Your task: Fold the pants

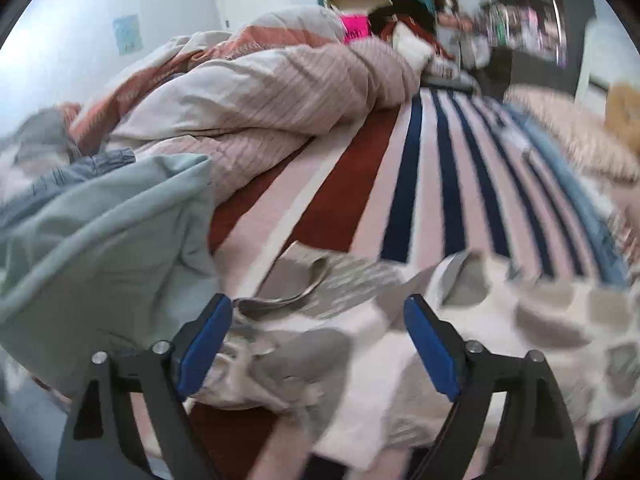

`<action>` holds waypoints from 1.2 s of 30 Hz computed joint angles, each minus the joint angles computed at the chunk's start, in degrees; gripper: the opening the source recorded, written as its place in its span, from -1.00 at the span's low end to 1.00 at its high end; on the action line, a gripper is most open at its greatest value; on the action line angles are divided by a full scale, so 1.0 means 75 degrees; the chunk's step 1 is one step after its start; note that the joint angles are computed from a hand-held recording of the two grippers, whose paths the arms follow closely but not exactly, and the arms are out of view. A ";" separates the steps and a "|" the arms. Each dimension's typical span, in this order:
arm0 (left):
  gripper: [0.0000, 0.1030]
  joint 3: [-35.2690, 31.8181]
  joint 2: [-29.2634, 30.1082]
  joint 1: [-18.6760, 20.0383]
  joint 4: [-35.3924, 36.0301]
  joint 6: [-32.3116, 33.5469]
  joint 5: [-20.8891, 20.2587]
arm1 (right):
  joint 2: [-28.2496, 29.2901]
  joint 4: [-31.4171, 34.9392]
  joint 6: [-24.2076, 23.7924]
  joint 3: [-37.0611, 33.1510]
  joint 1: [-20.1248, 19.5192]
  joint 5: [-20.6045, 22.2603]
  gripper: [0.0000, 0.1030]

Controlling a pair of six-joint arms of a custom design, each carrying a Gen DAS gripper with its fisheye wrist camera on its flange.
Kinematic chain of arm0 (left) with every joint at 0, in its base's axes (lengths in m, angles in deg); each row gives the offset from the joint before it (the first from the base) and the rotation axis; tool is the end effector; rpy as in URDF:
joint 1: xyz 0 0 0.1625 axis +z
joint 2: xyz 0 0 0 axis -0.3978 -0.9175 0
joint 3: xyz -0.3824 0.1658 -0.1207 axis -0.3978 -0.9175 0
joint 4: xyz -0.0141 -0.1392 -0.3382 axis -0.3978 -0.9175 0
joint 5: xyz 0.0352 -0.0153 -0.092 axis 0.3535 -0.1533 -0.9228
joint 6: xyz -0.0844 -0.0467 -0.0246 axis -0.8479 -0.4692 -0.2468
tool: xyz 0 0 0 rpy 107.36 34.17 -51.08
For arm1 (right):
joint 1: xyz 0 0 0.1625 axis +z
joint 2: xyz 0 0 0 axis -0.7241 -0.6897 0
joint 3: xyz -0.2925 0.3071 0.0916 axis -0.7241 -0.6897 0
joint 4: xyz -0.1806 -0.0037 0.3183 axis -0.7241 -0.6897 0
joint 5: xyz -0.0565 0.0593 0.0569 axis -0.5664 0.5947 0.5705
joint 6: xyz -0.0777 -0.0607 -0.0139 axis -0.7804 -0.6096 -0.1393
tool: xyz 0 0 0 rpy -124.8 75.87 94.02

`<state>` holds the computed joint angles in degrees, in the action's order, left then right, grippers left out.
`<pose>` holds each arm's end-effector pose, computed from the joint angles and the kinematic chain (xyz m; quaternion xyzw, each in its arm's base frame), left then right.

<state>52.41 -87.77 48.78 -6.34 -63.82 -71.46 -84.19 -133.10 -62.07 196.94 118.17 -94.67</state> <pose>-0.1608 -0.3175 0.1627 -0.0595 0.7628 -0.4046 0.5008 -0.0015 -0.3515 0.3849 0.0981 -0.8759 0.3509 0.3163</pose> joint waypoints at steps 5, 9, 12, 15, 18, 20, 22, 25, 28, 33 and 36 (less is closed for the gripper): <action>0.67 0.0305 -0.0432 0.0056 -0.0119 -0.0468 0.0057 | 0.0130 -0.0686 0.0009 0.0959 0.0965 0.0820 0.20; 0.67 0.0452 -0.0580 0.0012 -0.0325 -0.0523 0.0076 | 0.1803 -0.1329 0.0395 0.0880 0.2393 0.1507 0.20; 0.67 0.0532 -0.0704 -0.0031 -0.0396 -0.0587 0.0087 | 0.3242 -0.1895 0.0310 0.0527 0.3331 0.1371 0.20; 0.67 0.0664 -0.0855 -0.0014 -0.0653 -0.0552 0.0114 | 0.4317 -0.2091 0.0213 0.0111 0.3887 0.1076 0.22; 0.67 0.0673 -0.0843 -0.0021 -0.0768 -0.0525 0.0137 | 0.4911 -0.2542 -0.0119 0.0194 0.3833 0.1319 0.22; 0.67 0.0713 -0.0888 -0.0034 -0.0996 -0.0489 0.0197 | 0.5187 -0.2378 -0.0612 0.0187 0.3608 0.1642 0.24; 0.67 0.0486 -0.0676 -0.0087 -0.0643 -0.0861 0.0179 | 0.5167 -0.1757 -0.0702 0.0071 0.3401 0.1833 0.24; 0.67 0.0369 -0.0600 -0.0423 -0.0351 -0.1287 0.0350 | 0.4922 -0.0906 -0.1209 -0.0064 0.3053 0.2034 0.24; 0.67 0.0571 -0.0911 -0.0805 -0.0773 -0.1363 0.0285 | 0.4580 -0.0730 -0.1423 -0.0087 0.2849 0.2048 0.24; 0.67 0.0595 -0.0281 -0.1074 -0.0689 -0.1563 -0.0857 | 0.3717 -0.0175 -0.1251 -0.0124 0.2533 0.2569 0.41; 0.67 0.1031 -0.0218 -0.1100 -0.1476 -0.1473 -0.1200 | 0.3369 0.0195 -0.1386 -0.0109 0.2385 0.2943 0.41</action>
<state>60.14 -89.40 40.53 -17.41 -74.87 -80.47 -58.92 -131.63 -72.47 196.13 136.06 -72.60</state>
